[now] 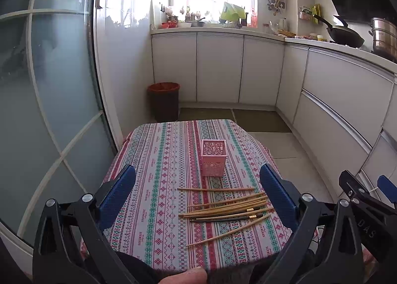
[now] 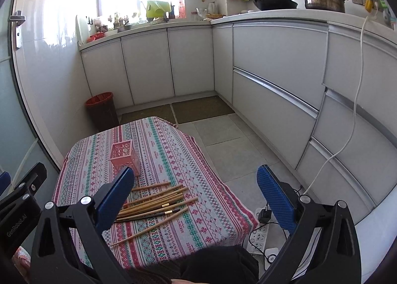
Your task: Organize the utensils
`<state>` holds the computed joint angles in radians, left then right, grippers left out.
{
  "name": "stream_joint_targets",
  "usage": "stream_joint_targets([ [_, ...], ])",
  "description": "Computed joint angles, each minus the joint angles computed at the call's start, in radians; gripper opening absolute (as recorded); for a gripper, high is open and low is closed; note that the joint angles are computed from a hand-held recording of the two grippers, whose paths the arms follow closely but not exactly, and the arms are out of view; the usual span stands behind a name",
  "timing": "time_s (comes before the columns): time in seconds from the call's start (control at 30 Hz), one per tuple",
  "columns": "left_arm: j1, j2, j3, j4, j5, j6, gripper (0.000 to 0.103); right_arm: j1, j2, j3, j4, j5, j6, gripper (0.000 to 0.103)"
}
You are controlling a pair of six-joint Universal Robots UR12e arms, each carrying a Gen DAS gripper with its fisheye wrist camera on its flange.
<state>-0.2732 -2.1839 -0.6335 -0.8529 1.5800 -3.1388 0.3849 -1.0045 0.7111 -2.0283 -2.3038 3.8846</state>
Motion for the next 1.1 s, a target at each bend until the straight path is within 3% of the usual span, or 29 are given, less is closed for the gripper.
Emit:
stream_joint_targets([
  [1.1, -0.001, -0.020, 0.034, -0.052, 0.002, 0.005, 0.096, -0.006, 0.002, 0.002, 0.012, 0.020, 0.008, 0.096],
])
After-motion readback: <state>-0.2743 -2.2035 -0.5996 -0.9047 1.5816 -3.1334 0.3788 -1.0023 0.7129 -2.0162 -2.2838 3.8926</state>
